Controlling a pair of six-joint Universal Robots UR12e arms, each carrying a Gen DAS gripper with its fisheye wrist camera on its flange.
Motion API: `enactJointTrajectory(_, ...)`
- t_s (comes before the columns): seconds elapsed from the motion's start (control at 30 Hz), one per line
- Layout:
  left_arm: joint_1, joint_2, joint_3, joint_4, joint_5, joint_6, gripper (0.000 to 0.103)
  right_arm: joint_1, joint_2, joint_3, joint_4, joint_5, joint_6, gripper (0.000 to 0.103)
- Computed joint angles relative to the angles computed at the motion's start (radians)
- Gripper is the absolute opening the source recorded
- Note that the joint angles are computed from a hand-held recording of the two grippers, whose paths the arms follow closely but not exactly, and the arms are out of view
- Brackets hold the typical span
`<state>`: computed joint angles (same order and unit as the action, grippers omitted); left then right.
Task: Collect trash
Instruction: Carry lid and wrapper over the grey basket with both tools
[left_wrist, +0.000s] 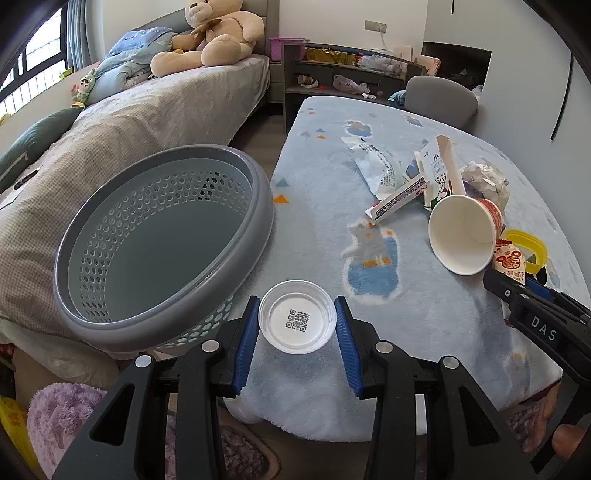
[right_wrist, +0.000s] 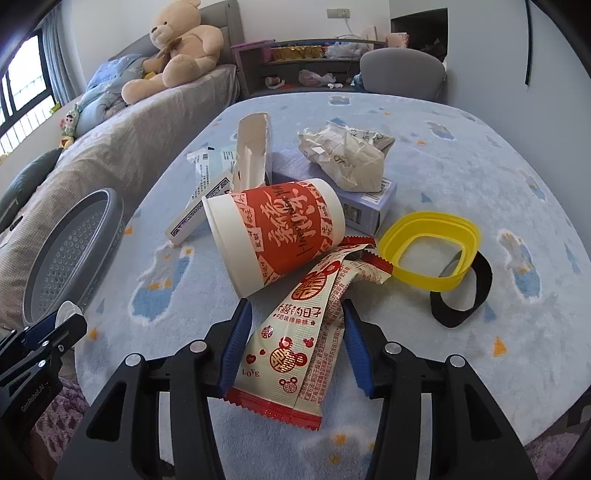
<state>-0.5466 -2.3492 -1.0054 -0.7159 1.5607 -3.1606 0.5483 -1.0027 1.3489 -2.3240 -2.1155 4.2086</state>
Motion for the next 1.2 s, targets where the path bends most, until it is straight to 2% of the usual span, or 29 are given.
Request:
enactJointTrajectory(0.27, -0.002, 0.012, -0.014, 0.018, -0.002, 0.007, 0.039, 0.019, -0.036, 0.037, 0.006, -0.016, 0.035, 0.048)
enactJointTrajectory(0.57, 0.006, 0.034, -0.040, 0.059, -0.025, 0.021, 0.039, 0.048, -0.039, 0.007, -0.003, -0.030, 0.002, 0.048)
enactJointTrajectory(0.83, 0.033, 0.041, -0.047, 0.081, -0.012, 0.011, 0.039, 0.050, 0.022, -0.104, -0.030, -0.015, -0.119, 0.048)
enactJointTrajectory(1.2, 0.090, 0.019, -0.011, 0.096, 0.010, -0.048, 0.039, 0.035, 0.159, -0.317, -0.044, 0.069, -0.289, 0.048)
